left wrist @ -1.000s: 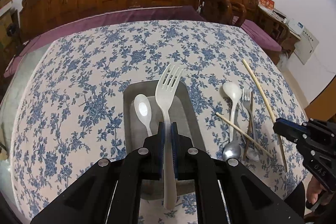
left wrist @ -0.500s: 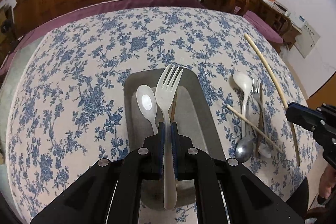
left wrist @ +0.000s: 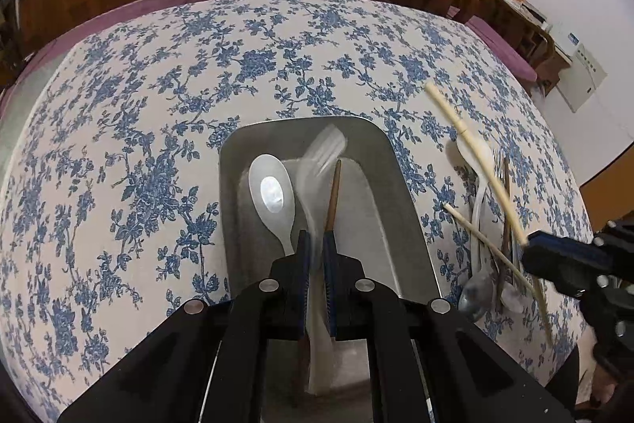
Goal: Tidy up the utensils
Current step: 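Lower the white fork into the grey tray and open the left tool, then lower the wooden chopstick into the grey tray and open the right tool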
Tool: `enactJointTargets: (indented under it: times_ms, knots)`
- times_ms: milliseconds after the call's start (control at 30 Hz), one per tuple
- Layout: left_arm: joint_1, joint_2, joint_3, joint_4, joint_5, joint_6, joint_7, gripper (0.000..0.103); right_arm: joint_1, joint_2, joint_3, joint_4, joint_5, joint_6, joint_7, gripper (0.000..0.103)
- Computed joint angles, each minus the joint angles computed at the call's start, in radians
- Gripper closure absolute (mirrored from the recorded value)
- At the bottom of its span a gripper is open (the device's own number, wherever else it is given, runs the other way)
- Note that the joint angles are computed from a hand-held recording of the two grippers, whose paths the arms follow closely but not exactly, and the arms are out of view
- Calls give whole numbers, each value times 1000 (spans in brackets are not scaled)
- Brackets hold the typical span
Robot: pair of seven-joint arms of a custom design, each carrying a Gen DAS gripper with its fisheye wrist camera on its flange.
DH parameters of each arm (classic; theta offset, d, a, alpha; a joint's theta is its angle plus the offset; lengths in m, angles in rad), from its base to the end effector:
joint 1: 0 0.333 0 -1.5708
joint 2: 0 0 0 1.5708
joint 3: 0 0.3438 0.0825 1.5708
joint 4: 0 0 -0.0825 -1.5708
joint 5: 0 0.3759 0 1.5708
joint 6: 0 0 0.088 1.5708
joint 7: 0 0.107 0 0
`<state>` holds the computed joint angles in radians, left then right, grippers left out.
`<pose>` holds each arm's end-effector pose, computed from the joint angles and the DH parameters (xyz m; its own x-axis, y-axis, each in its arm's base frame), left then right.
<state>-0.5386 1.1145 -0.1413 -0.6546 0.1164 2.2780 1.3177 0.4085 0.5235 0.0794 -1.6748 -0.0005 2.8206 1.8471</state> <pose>0.7123 -0.4795 0.3696 -0.3875 -0.9119 0.1353 -0.8339 0.2841 -0.4732 0.6495 0.3329 0.4009 0.2423 -0.9500 -0.1970 -0.8290 -0.0973 -0.5507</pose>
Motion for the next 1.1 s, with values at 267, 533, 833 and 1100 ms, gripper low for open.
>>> enactJointTargets:
  times_ms: [267, 533, 833, 1100]
  knots:
    - [29, -216, 14, -377, 47, 209, -33, 86, 2, 74, 20, 88, 30, -4, 4, 97]
    - [48, -389, 38, -637, 127, 348, -101, 86, -3, 168, 60, 193, 102, -3, 7, 97]
    - [68, -468, 38, -741, 180, 407, -142, 86, 39, 282, 26, 360, 89, -73, 45, 97]
    - [69, -490, 35, -775, 197, 418, -171, 86, 30, 303, 39, 379, 82, -92, 17, 94]
